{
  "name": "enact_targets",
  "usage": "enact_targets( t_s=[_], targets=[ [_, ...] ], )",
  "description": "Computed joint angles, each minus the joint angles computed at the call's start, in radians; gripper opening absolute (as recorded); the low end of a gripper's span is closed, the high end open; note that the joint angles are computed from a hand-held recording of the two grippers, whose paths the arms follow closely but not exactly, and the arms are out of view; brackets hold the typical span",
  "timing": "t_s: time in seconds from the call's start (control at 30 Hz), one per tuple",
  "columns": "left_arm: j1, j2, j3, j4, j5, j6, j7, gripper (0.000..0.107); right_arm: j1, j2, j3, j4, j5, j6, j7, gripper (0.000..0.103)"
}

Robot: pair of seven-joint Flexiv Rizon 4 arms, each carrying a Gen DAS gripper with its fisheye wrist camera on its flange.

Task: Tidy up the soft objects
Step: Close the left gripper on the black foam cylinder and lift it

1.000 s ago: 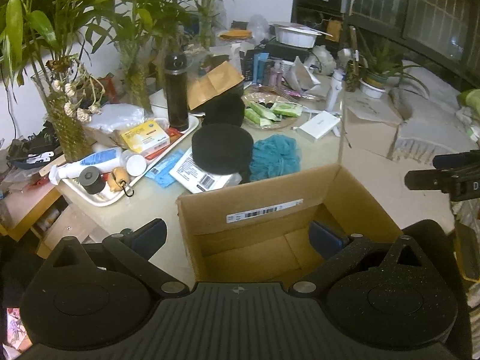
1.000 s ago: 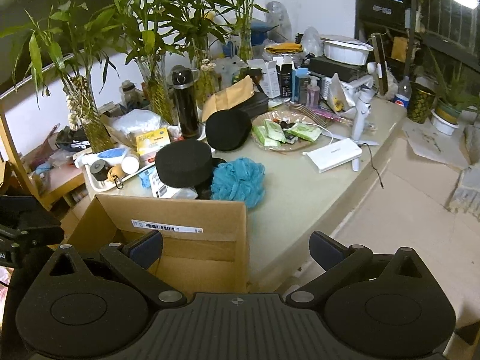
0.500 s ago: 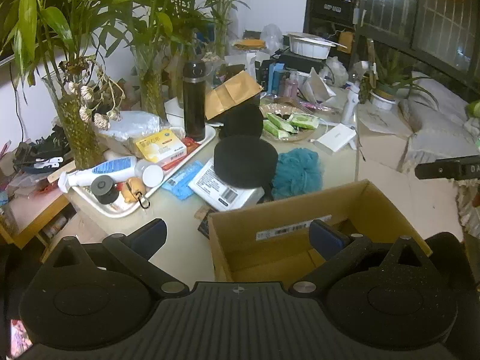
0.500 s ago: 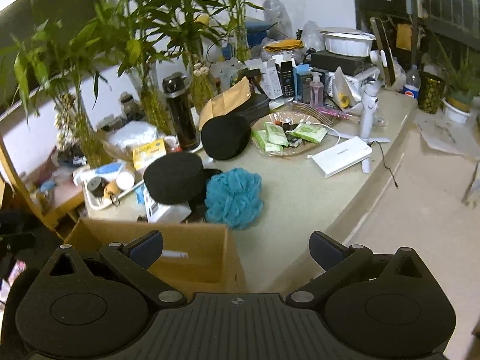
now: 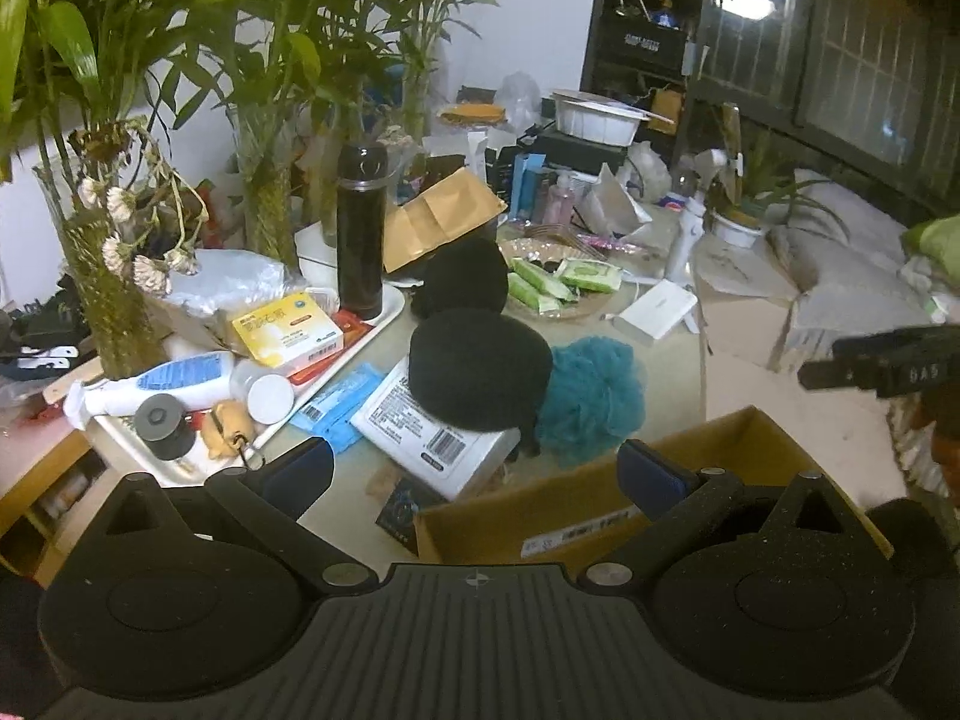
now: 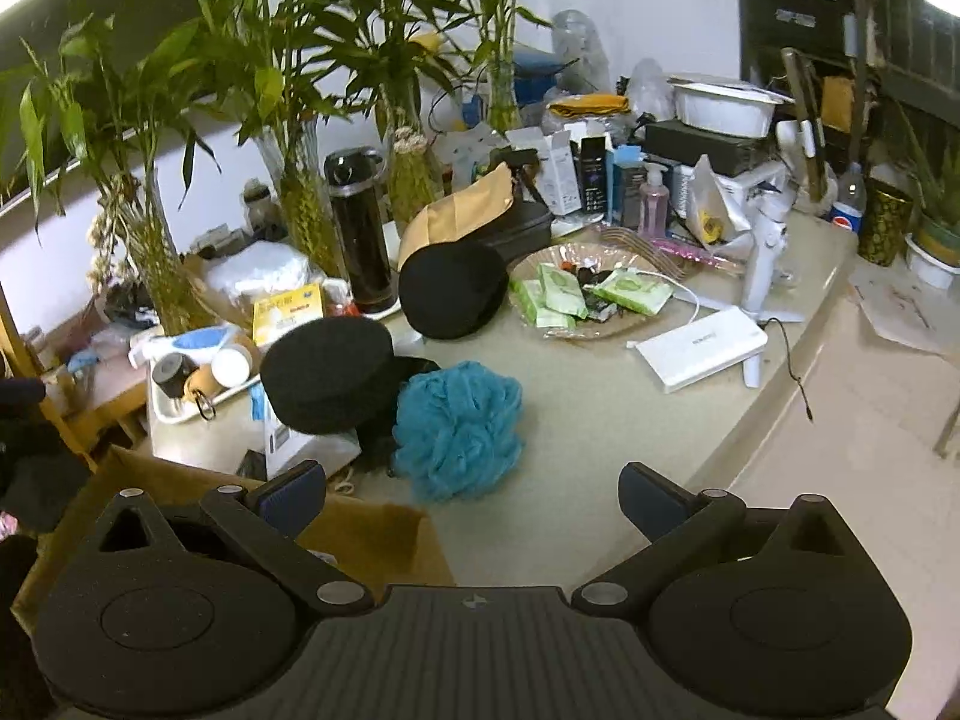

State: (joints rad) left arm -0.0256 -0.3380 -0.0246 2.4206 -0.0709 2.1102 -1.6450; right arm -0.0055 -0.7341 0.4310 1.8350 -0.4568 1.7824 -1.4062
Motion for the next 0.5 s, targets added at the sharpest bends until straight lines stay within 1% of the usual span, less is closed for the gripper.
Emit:
enact_targets(
  t_s=[0.1,0.13,0.2,0.27,0.33,0.37,0.5],
  targets=[
    [0.149,-0.03,-0.086,-0.023,0.146,0.026,-0.087,0.103,-0.069,-0.051,0.095,-0.041,-0.037,-0.055,-0.036,0.103],
    [0.208,-0.042,-0.122,-0.035,0.202,0.032,-0.124,0.103,-0.072,-0.06,0.103,-0.048,-0.032,-0.057,-0.046,0.103],
    [0.292,-0.068,-0.174,-0.06,0.283,0.04,-0.184,0.103,-0.085,-0.082,0.128,-0.065,-0.027,-0.061,-0.069,0.103],
    [0.348,-0.099,-0.206,-0.086,0.335,0.052,-0.23,0.103,-0.089,-0.096,0.139,-0.077,-0.019,-0.055,-0.086,0.103],
    [0.355,-0.117,-0.202,-0.105,0.331,0.046,-0.258,0.103,-0.085,-0.11,0.138,-0.09,-0.01,-0.047,-0.093,0.103],
    [0.379,-0.131,-0.218,-0.119,0.349,0.044,-0.275,0.103,-0.085,-0.116,0.14,-0.095,-0.007,-0.046,-0.094,0.103],
    [0.567,-0.218,-0.374,-0.188,0.484,0.021,-0.369,0.103,-0.092,-0.142,0.159,-0.126,0.005,-0.059,-0.086,0.103]
  ],
)
